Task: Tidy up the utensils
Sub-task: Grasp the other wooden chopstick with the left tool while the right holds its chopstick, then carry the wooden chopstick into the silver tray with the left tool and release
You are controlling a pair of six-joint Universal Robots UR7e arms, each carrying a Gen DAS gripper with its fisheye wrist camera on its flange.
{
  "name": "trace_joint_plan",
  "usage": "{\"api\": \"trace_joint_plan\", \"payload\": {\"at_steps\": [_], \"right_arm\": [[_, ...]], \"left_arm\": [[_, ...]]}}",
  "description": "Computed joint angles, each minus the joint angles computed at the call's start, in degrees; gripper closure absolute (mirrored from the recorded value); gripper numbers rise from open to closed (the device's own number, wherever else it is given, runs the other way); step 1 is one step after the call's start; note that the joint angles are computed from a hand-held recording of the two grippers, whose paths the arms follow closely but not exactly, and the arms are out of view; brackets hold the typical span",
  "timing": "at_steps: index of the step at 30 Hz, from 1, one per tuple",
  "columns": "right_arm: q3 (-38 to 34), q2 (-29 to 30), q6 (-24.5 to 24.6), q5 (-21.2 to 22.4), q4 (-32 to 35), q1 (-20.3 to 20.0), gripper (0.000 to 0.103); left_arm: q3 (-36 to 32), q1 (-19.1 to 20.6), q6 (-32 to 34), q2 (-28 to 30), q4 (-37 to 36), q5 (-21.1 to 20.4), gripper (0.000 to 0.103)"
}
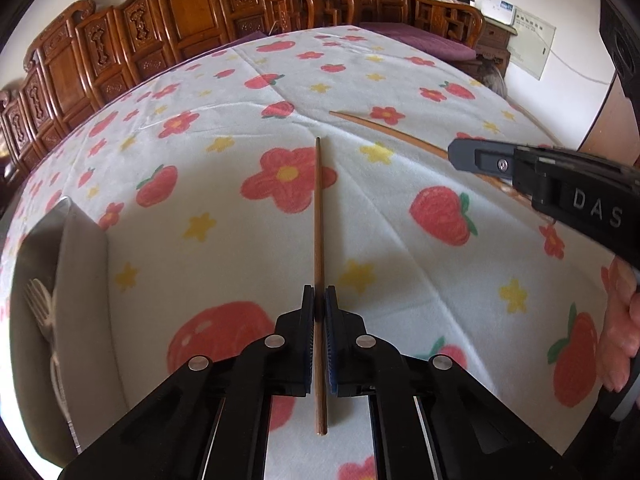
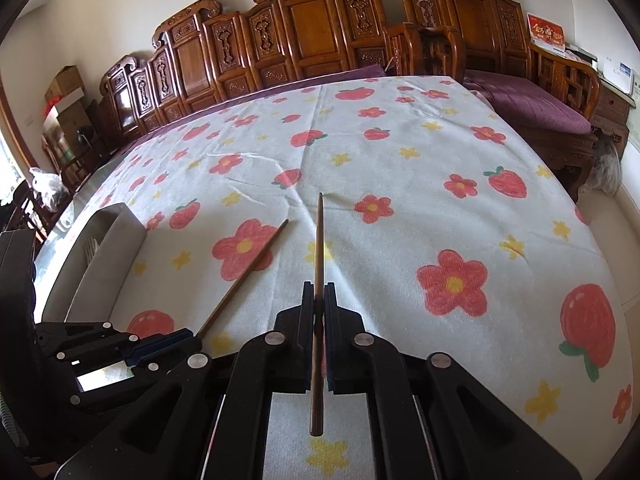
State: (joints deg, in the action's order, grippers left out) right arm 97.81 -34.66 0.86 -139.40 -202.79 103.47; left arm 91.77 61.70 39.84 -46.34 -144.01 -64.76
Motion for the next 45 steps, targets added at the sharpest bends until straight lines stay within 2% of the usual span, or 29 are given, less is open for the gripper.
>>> {"api": "trace_joint_plan", "payload": {"at_steps": [15,29,37,45], "right_arm": [[-3.2,2.6,-4.3,0.0,-0.7,3.0,0.097],[-7.2,5.2,-8.4,2.1,-0.7,6.0,0.097],[-9.6,6.9,-10.4,2.5,1.2,7.4,0.097],[-10.5,7.7,-10.9,3.1,2.9,7.6,0.097]], "left_arm": [[-0.8,1.2,-0.1,-5.8,0.7,-0.3,0.099],[-2.6,2.4,-0.7,-8.8,0.5,-0.1,0.099],[-6.5,4.6,-0.4,-8.8,1.5,-0.4,0.099],[-12.6,7.4,-1.5,-5.9,4.3,0.4,0.099]]}}
